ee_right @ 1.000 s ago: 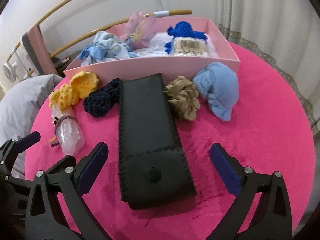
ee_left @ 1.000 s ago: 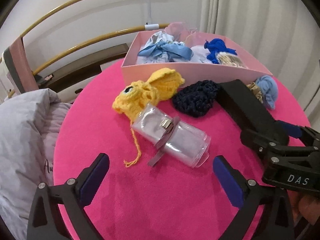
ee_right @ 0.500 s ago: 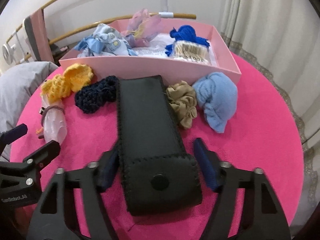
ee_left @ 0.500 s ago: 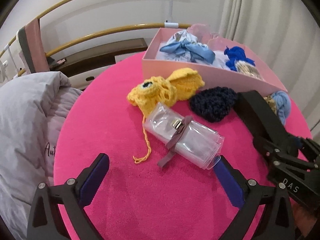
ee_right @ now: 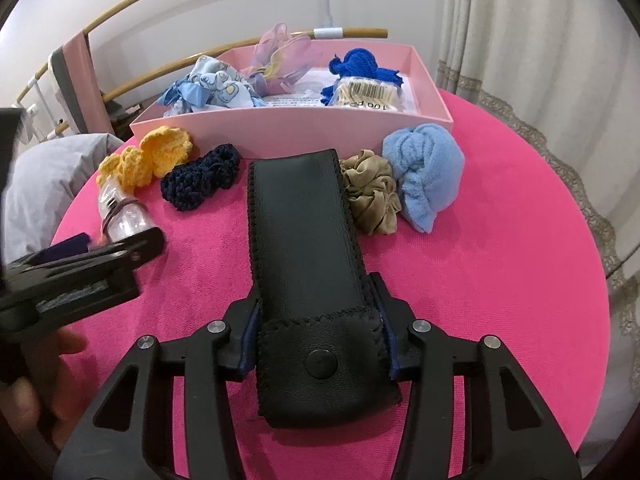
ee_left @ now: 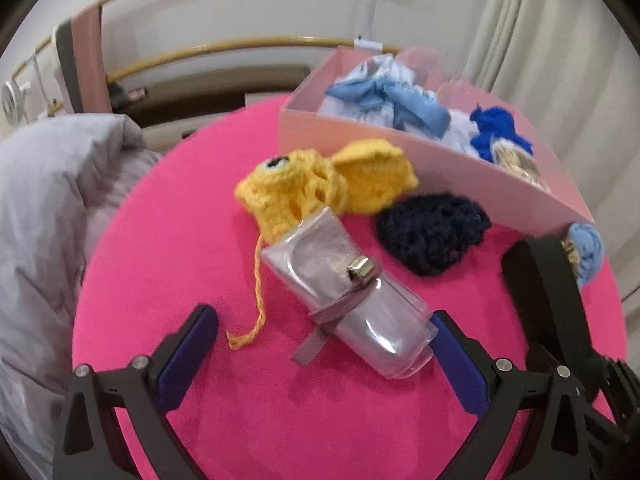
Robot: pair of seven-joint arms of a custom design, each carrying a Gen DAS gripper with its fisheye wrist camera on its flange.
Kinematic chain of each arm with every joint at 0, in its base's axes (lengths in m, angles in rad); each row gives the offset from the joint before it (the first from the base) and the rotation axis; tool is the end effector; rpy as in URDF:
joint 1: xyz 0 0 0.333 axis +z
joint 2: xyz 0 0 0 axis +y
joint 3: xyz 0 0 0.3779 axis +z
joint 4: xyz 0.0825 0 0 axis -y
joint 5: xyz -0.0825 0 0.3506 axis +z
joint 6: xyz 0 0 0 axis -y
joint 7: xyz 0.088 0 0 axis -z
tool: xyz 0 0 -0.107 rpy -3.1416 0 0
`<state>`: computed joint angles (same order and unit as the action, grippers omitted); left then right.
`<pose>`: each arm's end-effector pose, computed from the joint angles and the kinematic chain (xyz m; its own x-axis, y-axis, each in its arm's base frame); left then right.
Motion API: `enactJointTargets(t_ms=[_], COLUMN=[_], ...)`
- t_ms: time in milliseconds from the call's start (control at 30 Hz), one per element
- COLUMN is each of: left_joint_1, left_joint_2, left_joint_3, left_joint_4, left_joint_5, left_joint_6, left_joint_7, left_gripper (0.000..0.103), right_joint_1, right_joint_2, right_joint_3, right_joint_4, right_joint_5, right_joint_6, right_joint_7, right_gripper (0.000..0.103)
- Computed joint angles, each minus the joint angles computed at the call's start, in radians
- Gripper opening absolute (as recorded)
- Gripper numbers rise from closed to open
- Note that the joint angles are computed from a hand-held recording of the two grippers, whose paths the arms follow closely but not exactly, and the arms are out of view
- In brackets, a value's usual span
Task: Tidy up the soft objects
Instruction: 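Grasp the clear strapped plastic pouch with the left tool while the right tool grasps the black leather case, then carry the plastic pouch and black case into the pink box and open both tools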
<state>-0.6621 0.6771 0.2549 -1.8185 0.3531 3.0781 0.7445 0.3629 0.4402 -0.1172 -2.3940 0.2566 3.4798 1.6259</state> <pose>0.6218 -0.3368 0.3087 -0.0619 -0.9932 0.0989 -0.8160 -0.0067 -0.5781 0.5414 0.1093 0.2998 -0.0313 -0.9976 -0.0624 -0.7953 0.0627 -0.6030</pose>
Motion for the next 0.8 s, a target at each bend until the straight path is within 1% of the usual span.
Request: enactJointTargets(t_ms=[33,67,100,133,167,200,267,300,400,567,733,800], left_joint_1=[0.012,0.005,0.004,0.0,0.02,0.065,0.132,0.155,0.174,0.145,0.053,0.048], left_joint_2=[-0.007,-0.011,-0.017,-0.023,-0.034,-0.048,-0.064,-0.075,-0.106,-0.152,-0.193,-0.202], left_joint_3=[-0.012,-0.002,0.001,0.009,-0.008,-0.052,-0.12,-0.141,-0.157,-0.131,-0.055,-0.06], left_joint_4=[-0.018,-0.029,-0.044,-0.058,-0.078,-0.1,-0.125,-0.147,-0.204,-0.286,-0.357,-0.369], left_joint_5=[-0.004,0.0,0.0,-0.003,-0.011,-0.02,-0.036,-0.041,-0.059,-0.1,-0.152,-0.173], left_joint_6=[0.03,0.044,0.057,0.067,0.084,0.105,0.126,0.142,0.174,0.213,0.254,0.261], left_joint_7=[0.009,0.011,0.024,0.036,0.056,0.088,0.14,0.163,0.214,0.282,0.353,0.378], left_gripper=[0.082,0.075,0.062,0.052,0.048,0.044,0.041,0.04,0.039,0.037,0.035,0.035], right_joint_1=[-0.012,-0.022,-0.032,-0.038,-0.051,-0.057,-0.067,-0.068,-0.072,-0.087,-0.077,-0.068], right_joint_2=[-0.002,-0.004,-0.007,-0.009,-0.012,-0.013,-0.016,-0.018,-0.025,-0.037,-0.05,-0.057], right_joint_3=[0.01,0.019,0.029,0.036,0.05,0.058,0.072,0.075,0.085,0.103,0.1,0.096], right_joint_4=[-0.003,-0.006,-0.01,-0.013,-0.017,-0.02,-0.028,-0.03,-0.044,-0.064,-0.079,-0.082], right_joint_5=[-0.007,-0.014,-0.02,-0.025,-0.037,-0.044,-0.057,-0.061,-0.072,-0.092,-0.095,-0.091], right_joint_6=[0.002,0.004,0.007,0.009,0.014,0.016,0.022,0.024,0.033,0.043,0.053,0.054], right_joint_7=[0.003,0.007,0.012,0.016,0.023,0.028,0.037,0.041,0.054,0.078,0.086,0.083], right_gripper=[0.044,0.044,0.044,0.043,0.043,0.042,0.042,0.042,0.041,0.04,0.038,0.037])
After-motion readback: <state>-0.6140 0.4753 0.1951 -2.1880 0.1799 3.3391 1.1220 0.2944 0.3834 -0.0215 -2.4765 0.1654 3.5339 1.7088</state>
